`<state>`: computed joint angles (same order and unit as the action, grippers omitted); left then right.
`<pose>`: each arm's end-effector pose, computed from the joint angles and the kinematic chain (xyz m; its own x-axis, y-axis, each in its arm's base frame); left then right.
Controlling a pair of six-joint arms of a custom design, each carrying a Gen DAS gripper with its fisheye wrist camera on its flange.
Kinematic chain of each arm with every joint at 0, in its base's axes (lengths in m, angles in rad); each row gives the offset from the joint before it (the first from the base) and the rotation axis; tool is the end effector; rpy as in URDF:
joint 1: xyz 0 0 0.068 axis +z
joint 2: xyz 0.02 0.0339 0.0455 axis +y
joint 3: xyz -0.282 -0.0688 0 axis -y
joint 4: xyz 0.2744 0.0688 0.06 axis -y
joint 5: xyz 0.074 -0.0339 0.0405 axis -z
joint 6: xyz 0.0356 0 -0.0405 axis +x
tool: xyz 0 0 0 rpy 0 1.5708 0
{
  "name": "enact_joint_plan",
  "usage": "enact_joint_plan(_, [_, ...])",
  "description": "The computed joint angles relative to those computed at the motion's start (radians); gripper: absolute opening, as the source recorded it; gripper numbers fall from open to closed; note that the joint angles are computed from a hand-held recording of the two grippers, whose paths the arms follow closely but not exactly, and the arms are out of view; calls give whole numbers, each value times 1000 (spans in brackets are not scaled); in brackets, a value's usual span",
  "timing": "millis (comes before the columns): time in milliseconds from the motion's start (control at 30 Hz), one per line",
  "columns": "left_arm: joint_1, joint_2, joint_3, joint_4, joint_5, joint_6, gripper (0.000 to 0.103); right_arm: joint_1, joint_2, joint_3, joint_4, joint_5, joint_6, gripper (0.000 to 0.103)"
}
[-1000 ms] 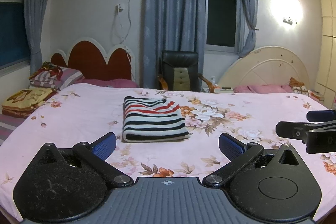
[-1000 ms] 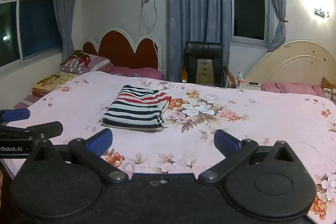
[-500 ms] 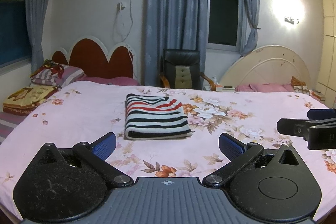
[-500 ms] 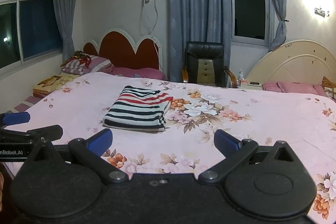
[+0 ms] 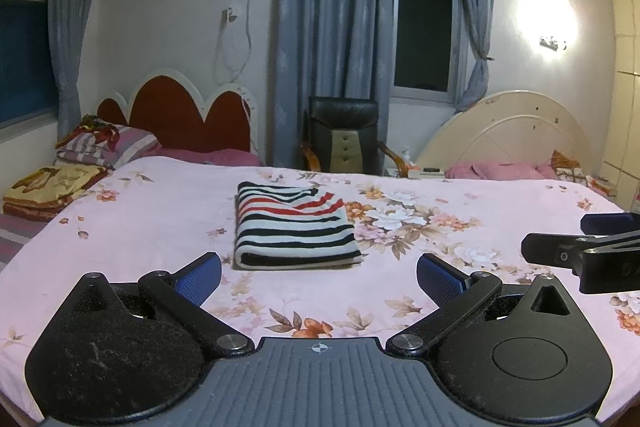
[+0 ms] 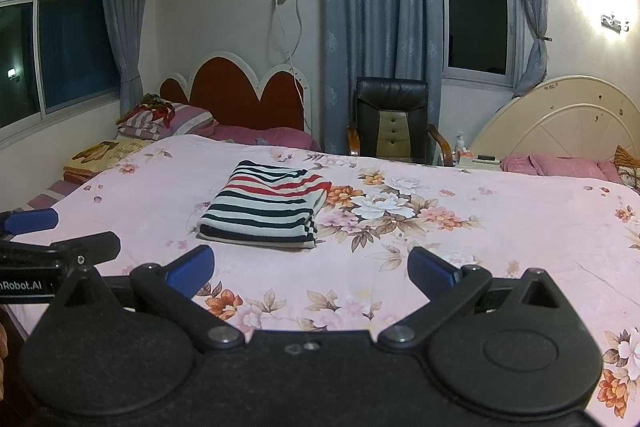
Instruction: Fold small clothes
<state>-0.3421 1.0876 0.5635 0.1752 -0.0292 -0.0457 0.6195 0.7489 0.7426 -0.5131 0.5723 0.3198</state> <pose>0.2449 -0.0861 0.2404 -0.3359 0.0711 -0.9392 0.2944 0.9551 -0.0330 0.1565 0.0879 0.3122 -0.4167 0.0274 -0.9086 0.0271 0.9995 0.0177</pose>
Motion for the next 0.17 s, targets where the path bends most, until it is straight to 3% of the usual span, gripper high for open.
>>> enact_joint_plan(167, [-12,-2,-7,7,-14,4,103,2,3,1,3,1,1,102])
